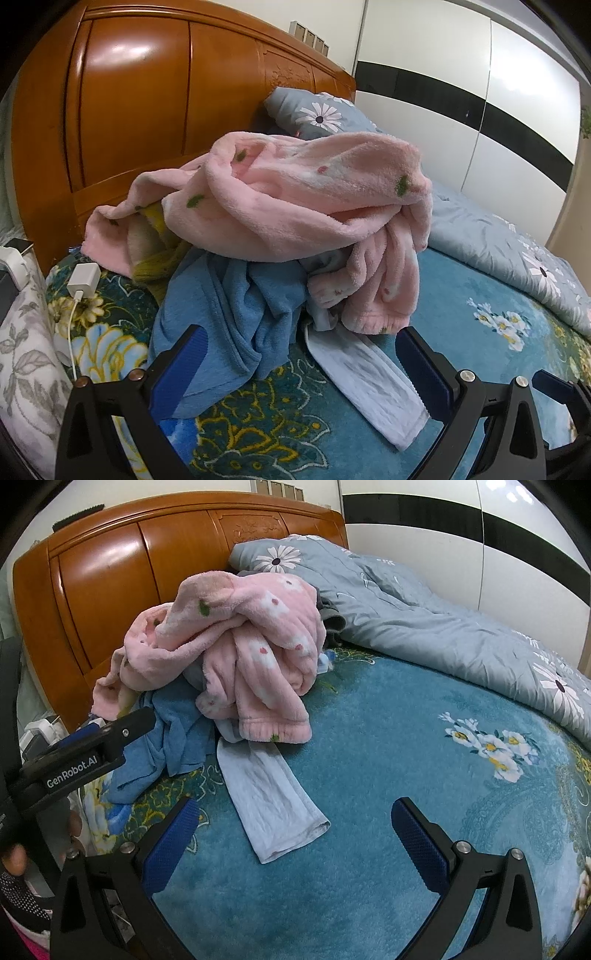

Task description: Fold clothes

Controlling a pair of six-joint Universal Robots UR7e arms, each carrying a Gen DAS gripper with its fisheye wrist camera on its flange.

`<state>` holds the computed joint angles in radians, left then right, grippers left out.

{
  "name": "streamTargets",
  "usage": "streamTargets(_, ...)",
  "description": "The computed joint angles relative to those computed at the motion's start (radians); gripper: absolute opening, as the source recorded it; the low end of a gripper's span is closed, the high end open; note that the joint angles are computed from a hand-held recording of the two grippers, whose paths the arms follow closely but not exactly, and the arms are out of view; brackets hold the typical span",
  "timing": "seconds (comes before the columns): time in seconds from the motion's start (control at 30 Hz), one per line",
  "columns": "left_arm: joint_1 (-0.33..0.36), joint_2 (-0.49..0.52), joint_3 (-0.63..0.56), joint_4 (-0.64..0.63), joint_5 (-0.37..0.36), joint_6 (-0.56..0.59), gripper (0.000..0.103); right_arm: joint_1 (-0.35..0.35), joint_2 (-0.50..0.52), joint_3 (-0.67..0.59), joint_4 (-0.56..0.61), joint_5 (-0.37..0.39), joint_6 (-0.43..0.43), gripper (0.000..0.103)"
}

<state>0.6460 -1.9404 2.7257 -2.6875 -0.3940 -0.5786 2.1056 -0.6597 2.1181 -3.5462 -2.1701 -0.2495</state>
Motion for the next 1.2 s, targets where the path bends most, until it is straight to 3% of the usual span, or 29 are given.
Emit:
streamTargets(0.13,0.005,0.005,0.000,-0.011,-0.001,0.002,0.103,-0.004,0.002,0.005,-0.011,0.009,-0.003,0.103)
streamTargets(0.27,-0.022,0.007,0.006,0.025,0.044,-0.024,0.103,-0.001,-0.001,0.005,-0.004,0.000,-0.005,0.103)
streamTargets(0.6,0.005,-0.049,-0.011,0.068,0.006,-0.058,0.103,0.014,0.008,-0.007,-0.008,-0.022,0.010,0.103)
streamTargets(0.83,-0.025,-0.064,0.022,-0.012,0.064,-0.009,0.103,0.022,0.010,-0.011,-0.014,-0.038,0.024,0.103)
streamTargets(1.0,-0.028,-0.082,0.036,-0.094,0.042,0.053,0.103,0.035,0.017,-0.019,-0.014,-0.054,0.022,0.103)
streamTargets(1.07,-0.033,-0.098,0.033,-0.057,0.032,0.048,0.103,0.039,0.016,-0.019,-0.013,-0.052,0.029,0.103)
streamTargets(1.2,-0.059,-0.175,0.014,0.165,0.046,-0.034,0.103,0.055,0.017,-0.022,-0.010,-0.060,0.034,0.103)
